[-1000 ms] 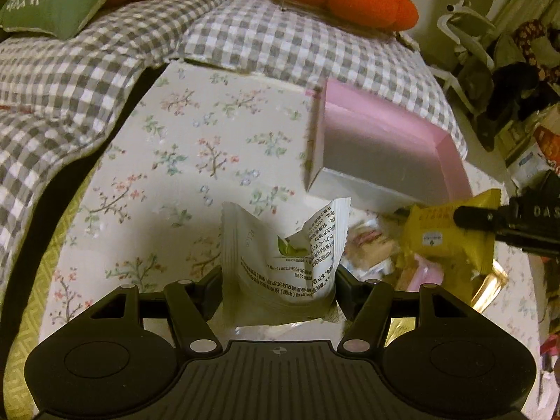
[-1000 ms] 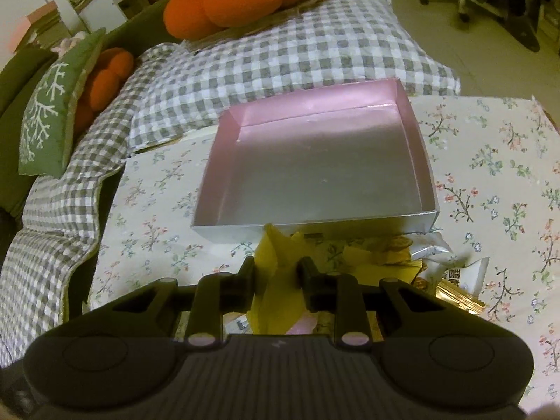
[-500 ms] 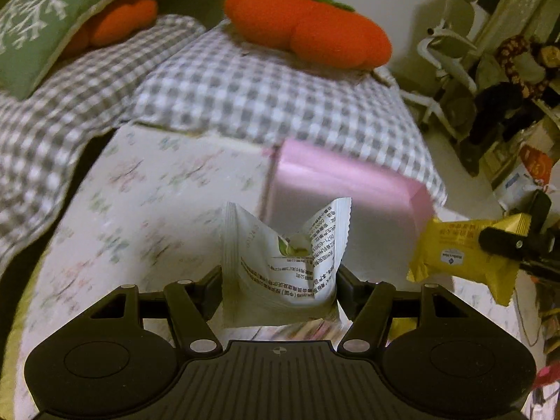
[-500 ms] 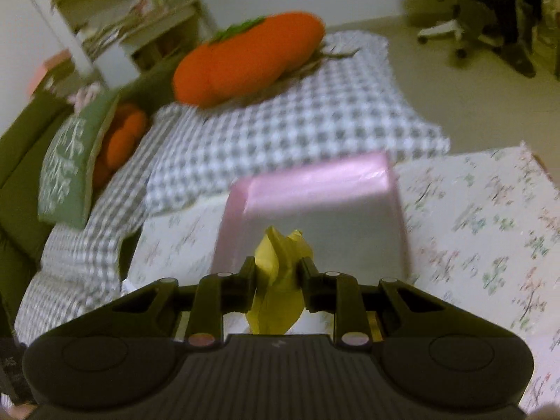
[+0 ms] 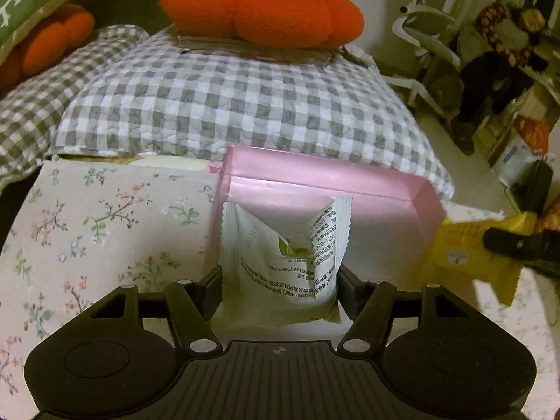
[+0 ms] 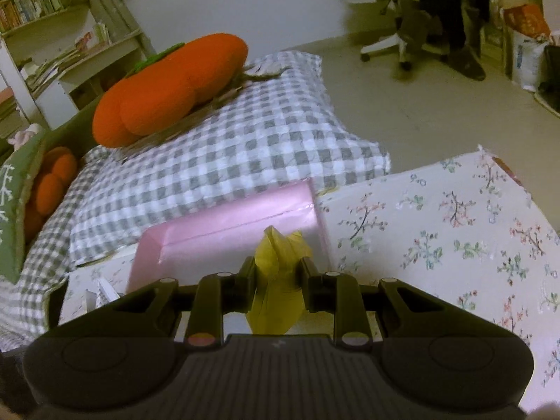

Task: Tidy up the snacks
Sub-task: 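Carry both held snacks over the pink box and open both tools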

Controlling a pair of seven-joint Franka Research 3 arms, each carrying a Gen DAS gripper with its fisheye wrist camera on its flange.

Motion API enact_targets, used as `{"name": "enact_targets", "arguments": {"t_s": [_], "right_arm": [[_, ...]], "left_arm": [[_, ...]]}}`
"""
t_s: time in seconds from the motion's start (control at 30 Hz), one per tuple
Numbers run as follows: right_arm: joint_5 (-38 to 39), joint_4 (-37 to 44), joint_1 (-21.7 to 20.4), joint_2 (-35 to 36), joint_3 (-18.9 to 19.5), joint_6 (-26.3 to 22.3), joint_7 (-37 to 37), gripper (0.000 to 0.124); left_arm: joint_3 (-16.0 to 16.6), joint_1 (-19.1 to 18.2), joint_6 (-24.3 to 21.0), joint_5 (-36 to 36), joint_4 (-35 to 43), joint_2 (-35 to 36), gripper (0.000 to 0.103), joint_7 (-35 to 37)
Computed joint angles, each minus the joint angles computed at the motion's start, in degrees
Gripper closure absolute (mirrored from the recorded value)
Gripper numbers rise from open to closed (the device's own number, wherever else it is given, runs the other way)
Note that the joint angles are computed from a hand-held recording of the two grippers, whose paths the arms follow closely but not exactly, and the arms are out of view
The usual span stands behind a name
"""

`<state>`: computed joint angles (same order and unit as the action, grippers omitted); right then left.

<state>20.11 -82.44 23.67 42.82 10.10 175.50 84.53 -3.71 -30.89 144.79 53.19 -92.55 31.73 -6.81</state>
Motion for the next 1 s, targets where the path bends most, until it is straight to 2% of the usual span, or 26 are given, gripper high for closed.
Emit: {"name": "enact_targets", "arguments": {"t_s": [0.1,0.17,0.3,0.33,0.37,0.4,0.47,0.57,0.73,0.93,1.0], "right_arm": [[-1.59,0.98,2.62,1.29,-2.97,1.55,0.70,0.100],[-3.02,1.16,4.39,1.85,-5.09,2.26,1.20,0.100],[-4.92,1.16,4.93,1.91,-5.66,0.93,0.47,0.093],[-5.44,0.97,5.04,1.58,-5.86,0.05,0.23,0.093],[-6.18,0.73,6.02,1.17,-7.30,-0.84,0.71,0.092],[-7.10,0.39,7.24,0.69,-9.02,-1.68,1.49,0.090],[-8.30,-0.62,7.55,-0.25,-9.64,-2.21,1.84,0.075],[-7.85,-3.69,5.50,-2.73,-7.44,-0.25,1.18,0.062],[-4.03,-6.20,-0.31,-5.36,-0.62,-0.01,-1.71,0.058],[-0.93,-10.01,-3.21,-9.20,2.97,-0.92,-6.40,0.050],[1.54,-11.43,-5.63,-10.60,5.84,-2.10,-8.76,0.049]], "left_arm": [[-0.15,0.43,-0.72,-1.19,0.53,0.98,0.034,1.55],[0.41,0.77,1.58,-0.42,-0.58,0.69,0.030,0.49],[1.57,0.37,4.32,2.27,-2.72,-0.94,0.023,-2.92],[1.49,0.21,3.11,2.39,-2.46,-1.05,0.017,-2.70],[1.43,-0.21,1.10,2.64,-2.05,-1.16,0.016,-2.36],[1.37,-0.49,0.00,3.31,-2.15,-1.56,0.016,-2.25],[0.86,-0.14,0.31,4.50,-3.29,-2.88,0.016,-2.02],[0.13,0.16,-1.02,5.49,-4.90,-5.05,0.016,-2.74],[-2.00,1.62,-1.54,5.39,-8.44,-8.79,0.015,-4.20],[-5.11,2.50,-3.05,2.95,-12.10,-12.57,0.012,-1.80],[-5.89,2.65,-2.86,2.32,-13.57,-13.76,0.012,-1.28]]}}
